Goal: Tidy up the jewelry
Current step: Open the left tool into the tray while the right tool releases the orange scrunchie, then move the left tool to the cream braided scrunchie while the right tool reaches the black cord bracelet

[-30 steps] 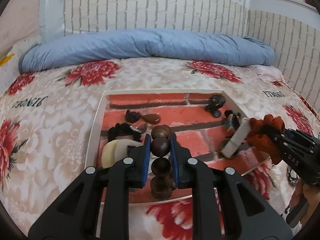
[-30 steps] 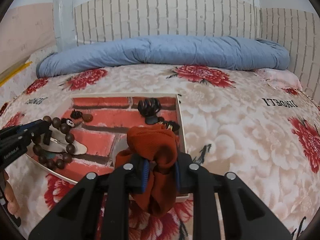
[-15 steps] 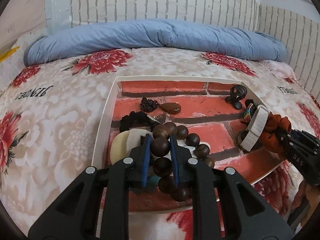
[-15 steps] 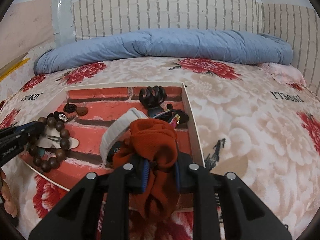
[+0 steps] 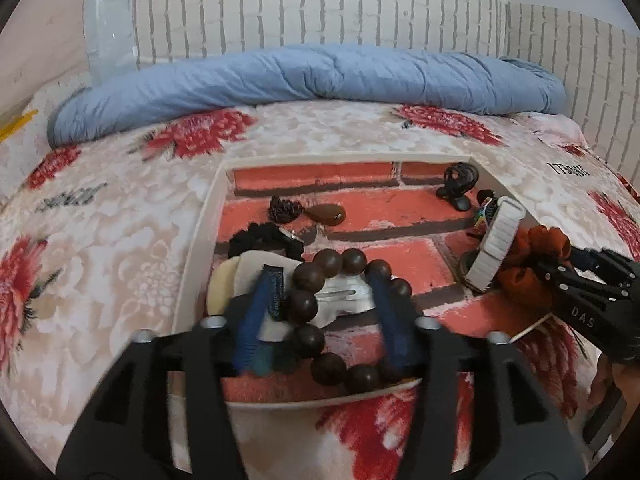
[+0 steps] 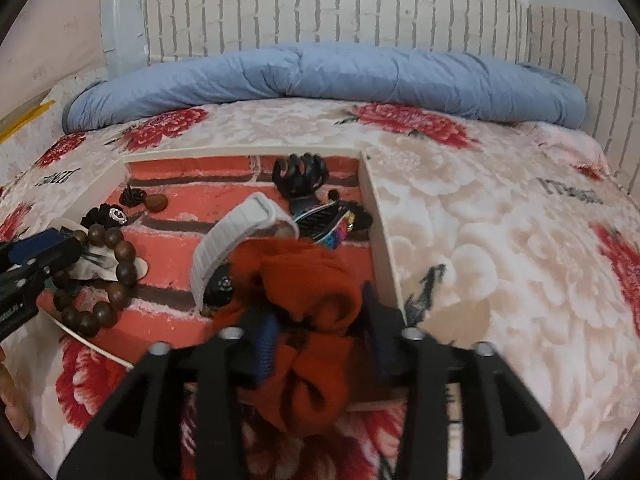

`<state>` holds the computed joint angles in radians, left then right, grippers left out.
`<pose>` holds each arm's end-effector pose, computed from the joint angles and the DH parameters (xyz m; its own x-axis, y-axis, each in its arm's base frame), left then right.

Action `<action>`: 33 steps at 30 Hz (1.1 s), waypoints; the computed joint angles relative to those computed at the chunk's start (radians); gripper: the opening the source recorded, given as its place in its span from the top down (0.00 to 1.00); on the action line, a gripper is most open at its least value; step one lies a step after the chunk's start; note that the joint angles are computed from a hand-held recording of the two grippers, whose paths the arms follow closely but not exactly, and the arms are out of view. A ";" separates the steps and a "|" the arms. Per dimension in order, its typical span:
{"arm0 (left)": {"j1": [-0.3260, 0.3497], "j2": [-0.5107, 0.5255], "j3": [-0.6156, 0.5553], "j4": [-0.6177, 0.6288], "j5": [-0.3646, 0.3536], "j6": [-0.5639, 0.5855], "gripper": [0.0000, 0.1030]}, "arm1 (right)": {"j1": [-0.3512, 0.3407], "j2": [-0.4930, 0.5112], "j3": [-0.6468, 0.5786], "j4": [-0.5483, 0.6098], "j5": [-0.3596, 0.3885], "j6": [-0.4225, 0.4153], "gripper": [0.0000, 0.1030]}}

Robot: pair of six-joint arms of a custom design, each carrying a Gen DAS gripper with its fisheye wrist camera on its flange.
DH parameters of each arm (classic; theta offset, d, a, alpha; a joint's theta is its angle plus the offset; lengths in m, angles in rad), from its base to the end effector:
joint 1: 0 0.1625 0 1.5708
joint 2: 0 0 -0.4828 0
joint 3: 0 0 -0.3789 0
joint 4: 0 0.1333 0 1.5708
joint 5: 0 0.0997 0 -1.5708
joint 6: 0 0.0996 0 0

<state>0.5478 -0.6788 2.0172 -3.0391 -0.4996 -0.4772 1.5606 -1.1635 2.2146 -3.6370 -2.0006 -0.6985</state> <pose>-0.3700 -0.4843 0.0625 -0.6966 0.0735 -0.7136 0.5927 0.6194 -0.5148 0.0866 -0.5098 0.3139 -0.6968 -0.0610 0.7146 -0.5781 0.6376 -0.5092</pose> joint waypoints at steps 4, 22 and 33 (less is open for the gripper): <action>-0.021 -0.012 0.014 -0.017 -0.021 0.010 0.23 | -0.005 -0.028 0.018 -0.014 0.013 0.005 0.28; -0.161 -0.145 0.134 0.282 0.066 -0.321 0.05 | 0.022 -0.129 0.147 -0.140 -0.044 -0.038 0.12; -0.251 -0.266 0.222 0.664 0.086 -0.693 0.05 | 0.011 -0.220 0.261 -0.219 -0.043 -0.093 0.12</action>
